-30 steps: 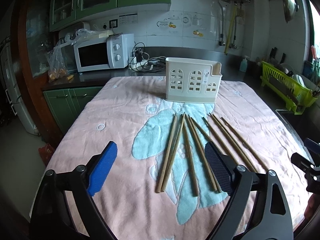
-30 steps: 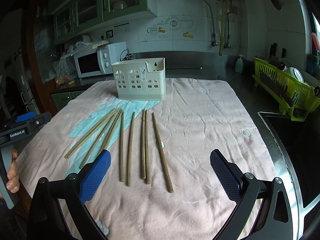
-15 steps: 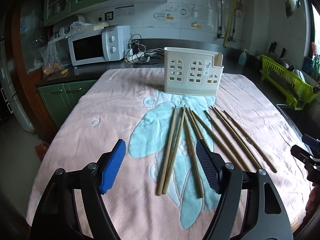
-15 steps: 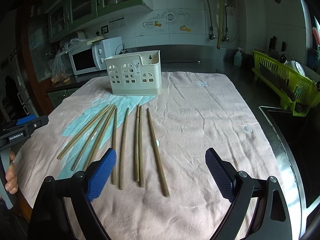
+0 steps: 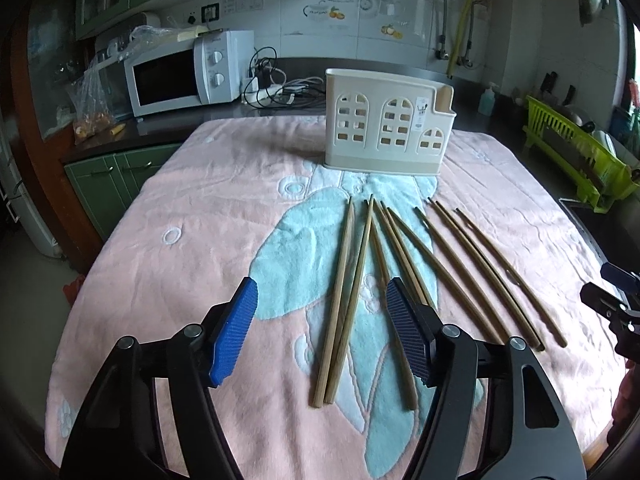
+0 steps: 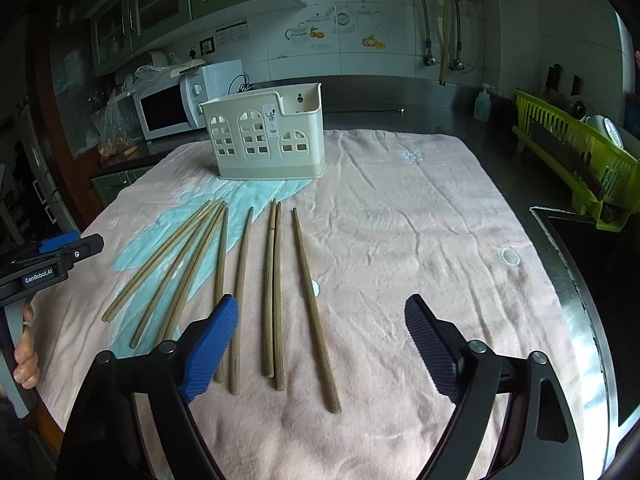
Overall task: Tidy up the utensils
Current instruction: 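Lower the left tool onto one chopstick while the right tool lowers onto another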
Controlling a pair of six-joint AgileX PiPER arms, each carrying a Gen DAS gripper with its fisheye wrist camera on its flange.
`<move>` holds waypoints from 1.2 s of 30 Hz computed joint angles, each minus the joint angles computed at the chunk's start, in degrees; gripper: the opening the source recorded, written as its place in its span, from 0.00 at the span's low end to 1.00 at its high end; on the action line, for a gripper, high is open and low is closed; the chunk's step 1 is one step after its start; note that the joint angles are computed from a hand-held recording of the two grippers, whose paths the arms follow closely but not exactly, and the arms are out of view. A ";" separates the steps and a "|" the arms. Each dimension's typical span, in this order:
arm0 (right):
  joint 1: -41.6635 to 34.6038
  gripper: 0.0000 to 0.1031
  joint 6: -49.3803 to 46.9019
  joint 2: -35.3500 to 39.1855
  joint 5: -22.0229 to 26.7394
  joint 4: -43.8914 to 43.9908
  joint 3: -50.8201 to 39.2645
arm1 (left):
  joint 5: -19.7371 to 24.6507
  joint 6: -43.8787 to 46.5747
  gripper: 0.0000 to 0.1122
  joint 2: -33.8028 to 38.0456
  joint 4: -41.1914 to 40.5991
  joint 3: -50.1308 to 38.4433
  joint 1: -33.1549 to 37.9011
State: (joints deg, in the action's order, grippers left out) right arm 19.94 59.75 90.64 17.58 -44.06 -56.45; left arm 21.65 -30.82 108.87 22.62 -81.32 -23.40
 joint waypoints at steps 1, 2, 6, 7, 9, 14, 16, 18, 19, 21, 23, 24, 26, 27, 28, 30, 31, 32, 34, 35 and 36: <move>-0.14 0.79 -0.72 0.56 0.00 0.62 -0.48 | 0.33 0.83 0.59 0.66 -0.58 -0.66 0.06; -0.35 0.79 -1.90 1.23 -0.04 1.65 -0.98 | 0.62 1.46 0.59 1.17 -0.98 -1.16 0.13; -0.84 0.78 -5.93 3.16 0.10 5.19 -2.10 | 1.34 8.99 0.59 2.77 -7.92 -2.68 1.13; -1.03 0.77 -7.26 3.52 0.19 6.37 -2.35 | 1.76 11.67 0.59 3.23 -10.10 -3.12 1.44; -1.54 0.75 -10.05 4.21 0.23 9.17 -2.69 | 2.31 14.38 0.59 3.66 -11.98 -3.39 1.76; -1.76 0.70 -12.42 5.27 0.55 11.27 -2.86 | 3.63 27.44 0.59 4.20 -23.08 -2.98 3.26; -2.00 0.69 -14.78 5.68 0.43 13.34 -2.89 | 4.25 29.87 0.59 4.40 -25.51 -2.72 3.75; -2.36 0.65 -18.73 5.74 0.19 17.14 -2.62 | 4.26 35.87 0.48 4.35 -31.91 -1.87 5.04; -2.37 0.65 -19.68 5.75 0.26 18.01 -2.56 | 4.67 39.17 0.45 4.37 -35.42 -1.51 5.72; -2.32 0.64 -20.55 5.71 0.53 18.53 -2.12 | 4.58 43.78 0.38 4.35 -40.29 -0.70 6.74; -2.36 0.64 -20.67 5.69 0.64 18.62 -1.82 | 4.78 43.56 0.35 4.71 -40.19 -0.80 7.16; -2.49 0.64 -20.63 5.74 0.56 18.70 -1.68 | 4.74 42.67 0.34 5.07 -39.33 -1.06 7.30; -2.75 0.64 -21.10 5.94 0.54 19.44 -1.72 | 5.62 41.29 0.31 6.34 -38.25 -2.56 7.63; -2.84 0.64 -21.30 6.01 0.50 19.68 -1.64 | 6.09 41.49 0.31 6.84 -38.50 -3.17 7.76; -2.84 0.64 -21.40 6.02 0.49 19.85 -1.51 | 6.27 41.82 0.30 7.20 -38.60 -3.52 7.74; -2.90 0.64 -21.83 6.14 0.49 20.30 -1.48 | 6.79 41.80 0.29 7.70 -37.99 -4.02 7.53; -2.95 0.64 -22.12 6.20 0.51 20.52 -1.48 | 7.04 41.75 0.28 7.98 -37.75 -4.35 7.45; -2.99 0.64 -22.07 6.31 0.56 20.45 -1.45 | 6.95 41.73 0.27 8.15 -37.44 -4.47 7.23; -3.19 0.64 -22.61 6.50 0.52 21.21 -1.45 | 6.89 40.84 0.27 8.40 -36.15 -5.03 6.78; -3.30 0.64 -22.80 6.64 0.43 21.46 -1.47 | 6.90 40.00 0.27 8.56 -35.23 -5.34 6.61; -3.31 0.63 -22.80 6.82 0.52 21.50 -1.60 | 6.74 38.58 0.27 8.77 -33.56 -5.67 6.30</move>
State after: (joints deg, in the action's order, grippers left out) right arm 16.64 36.96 97.46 18.10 -22.56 -58.04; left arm 28.39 7.75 117.64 -10.94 -87.00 -17.10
